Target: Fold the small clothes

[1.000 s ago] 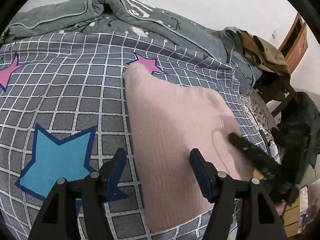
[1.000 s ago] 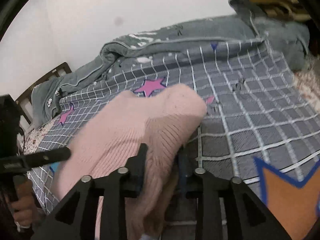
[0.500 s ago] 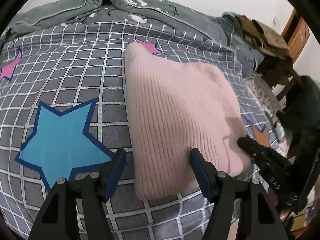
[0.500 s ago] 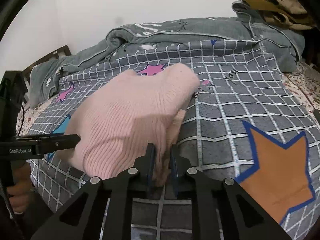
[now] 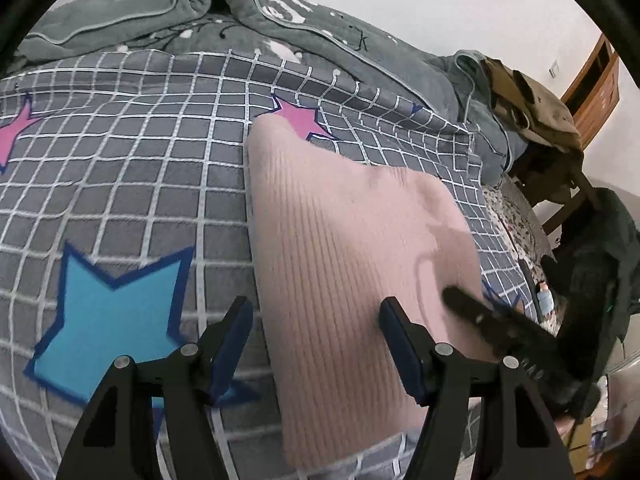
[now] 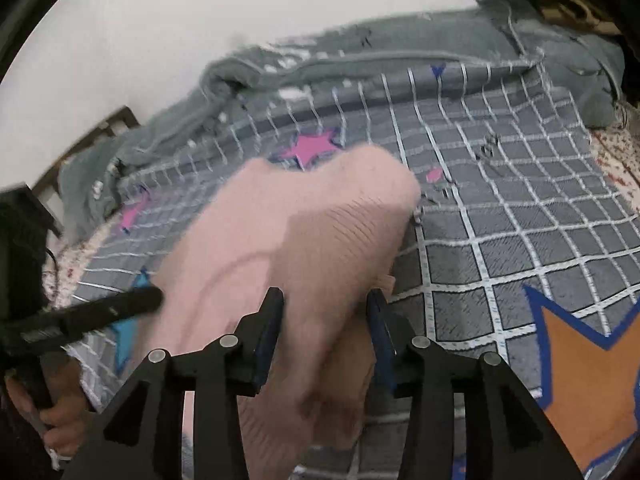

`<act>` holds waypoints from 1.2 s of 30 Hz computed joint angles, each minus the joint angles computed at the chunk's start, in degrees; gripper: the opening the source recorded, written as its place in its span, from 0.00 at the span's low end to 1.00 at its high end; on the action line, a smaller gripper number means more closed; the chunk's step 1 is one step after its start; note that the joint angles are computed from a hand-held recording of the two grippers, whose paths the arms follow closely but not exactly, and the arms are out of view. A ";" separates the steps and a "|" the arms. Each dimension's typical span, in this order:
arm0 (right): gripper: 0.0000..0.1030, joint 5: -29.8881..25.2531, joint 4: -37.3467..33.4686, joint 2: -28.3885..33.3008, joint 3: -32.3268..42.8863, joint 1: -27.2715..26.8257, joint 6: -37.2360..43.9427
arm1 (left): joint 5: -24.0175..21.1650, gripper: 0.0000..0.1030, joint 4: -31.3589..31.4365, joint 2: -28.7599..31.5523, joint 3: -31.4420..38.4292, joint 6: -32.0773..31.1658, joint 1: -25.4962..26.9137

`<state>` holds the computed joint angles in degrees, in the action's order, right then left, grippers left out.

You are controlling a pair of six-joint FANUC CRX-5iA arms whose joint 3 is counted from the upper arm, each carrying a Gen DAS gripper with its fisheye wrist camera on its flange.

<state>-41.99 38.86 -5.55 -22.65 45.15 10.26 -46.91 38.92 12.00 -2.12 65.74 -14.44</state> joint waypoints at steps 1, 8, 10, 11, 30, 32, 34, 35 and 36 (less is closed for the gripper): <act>0.49 0.37 -0.90 0.30 0.11 -0.47 0.43 | -0.39 0.62 -0.37 1.20 1.42 0.40 -0.03; 0.53 5.93 -9.66 1.05 1.01 -4.38 6.62 | -3.71 0.63 1.81 7.94 7.07 0.22 0.20; 0.54 6.35 -10.85 2.03 2.05 -5.05 8.08 | -3.95 0.62 2.69 9.10 7.83 -0.24 0.09; 0.54 6.54 -11.70 2.38 2.56 -5.35 8.98 | -4.11 0.62 2.95 9.60 8.22 -0.23 0.04; 0.36 11.70 -10.35 4.16 4.82 -5.58 6.38 | 0.85 0.35 1.76 6.56 8.28 -2.90 0.61; 0.36 12.32 -10.49 5.54 6.61 -5.40 6.70 | 1.22 0.35 2.17 5.79 7.89 -3.71 1.84; 0.36 13.21 -10.80 7.21 8.55 -5.25 7.39 | 1.51 0.35 1.71 5.17 7.85 -4.01 3.27; 0.36 13.53 -11.20 8.31 9.89 -5.14 8.12 | 1.59 0.35 1.38 5.03 7.91 -3.96 3.77; 0.36 13.74 -11.73 9.55 11.38 -5.01 9.03 | 1.47 0.35 0.83 5.00 8.24 -3.77 4.62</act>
<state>-28.25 27.13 4.00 -11.27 40.15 19.28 -45.44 39.75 16.99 6.12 61.97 -9.83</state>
